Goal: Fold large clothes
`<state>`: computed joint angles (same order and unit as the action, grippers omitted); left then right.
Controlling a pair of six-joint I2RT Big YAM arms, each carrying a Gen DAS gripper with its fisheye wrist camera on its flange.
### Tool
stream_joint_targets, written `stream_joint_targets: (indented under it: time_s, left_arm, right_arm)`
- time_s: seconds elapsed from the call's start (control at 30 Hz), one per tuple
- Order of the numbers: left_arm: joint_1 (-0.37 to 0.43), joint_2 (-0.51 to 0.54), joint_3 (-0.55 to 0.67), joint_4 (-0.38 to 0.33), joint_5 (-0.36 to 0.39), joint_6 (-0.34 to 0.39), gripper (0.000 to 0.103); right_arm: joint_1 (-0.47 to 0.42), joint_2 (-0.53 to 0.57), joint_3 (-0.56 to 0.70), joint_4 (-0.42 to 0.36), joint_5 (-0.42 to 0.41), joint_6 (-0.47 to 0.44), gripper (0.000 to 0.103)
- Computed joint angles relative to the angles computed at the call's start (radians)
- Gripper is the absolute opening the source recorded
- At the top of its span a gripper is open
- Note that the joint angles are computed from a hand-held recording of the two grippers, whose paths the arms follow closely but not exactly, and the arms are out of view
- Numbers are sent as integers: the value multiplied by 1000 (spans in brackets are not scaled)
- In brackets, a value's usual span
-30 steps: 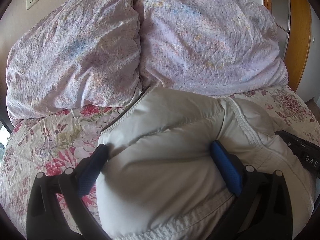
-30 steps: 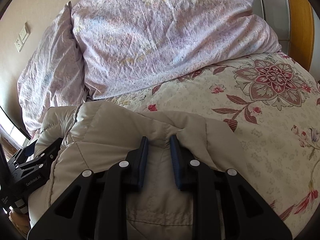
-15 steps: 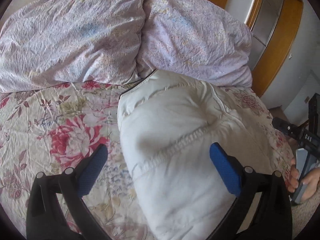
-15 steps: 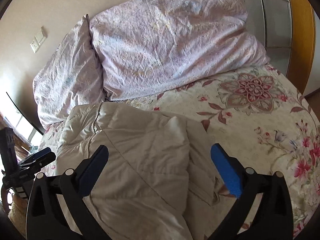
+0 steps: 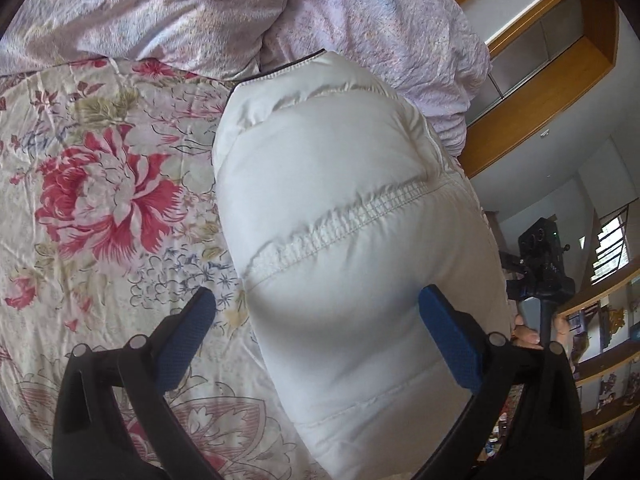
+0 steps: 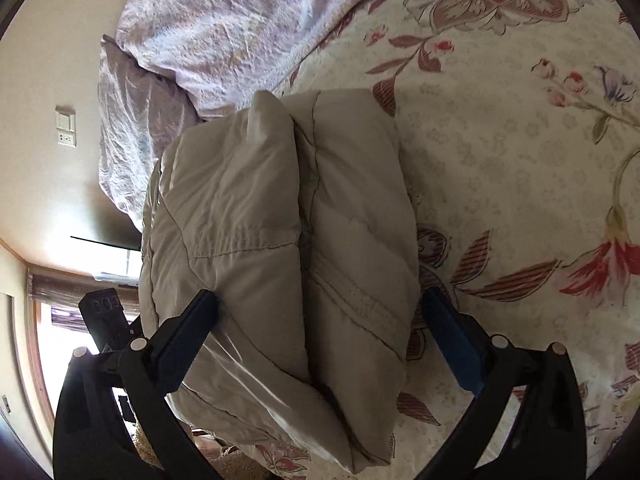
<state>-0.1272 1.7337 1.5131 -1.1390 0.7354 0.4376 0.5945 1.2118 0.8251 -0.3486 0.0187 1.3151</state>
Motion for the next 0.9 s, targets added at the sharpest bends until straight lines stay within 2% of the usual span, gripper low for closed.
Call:
stream_joint_targets:
  time_s: [0.2, 0.27, 0.33, 0.4, 0.47, 0.6, 0.7, 0.77, 0.9]
  left_arm:
    - [13, 53, 47, -85, 53, 27, 101]
    - [18, 58, 51, -94, 58, 39, 101]
    - [22, 54, 47, -98, 59, 53, 101]
    - [23, 51, 43, -98, 59, 78, 101]
    - [22, 48, 39, -95, 63, 96, 101]
    - [16, 52, 43, -94, 59, 98, 101]
    - [18, 79, 66, -143, 86, 110, 101]
    - [22, 108, 89, -192, 114, 122, 101]
    - [33, 172, 145, -313, 163, 173, 101]
  right_arm:
    - [-26, 71, 47, 41, -118, -59, 102]
    - [-21, 98, 91, -5, -131, -90, 102]
    - [-18, 124, 116, 4, -171, -113, 102]
    - [-12, 138, 136, -20, -165, -134, 102]
    - [-21, 136, 121, 16, -167, -114, 102]
    - [-5, 150, 137, 11, -164, -127, 102]
    - [-1, 155, 130, 44, -190, -153, 102]
    - [-6, 156, 112, 88, -205, -138, 102]
    - [-5, 157, 102, 108, -201, -144, 102]
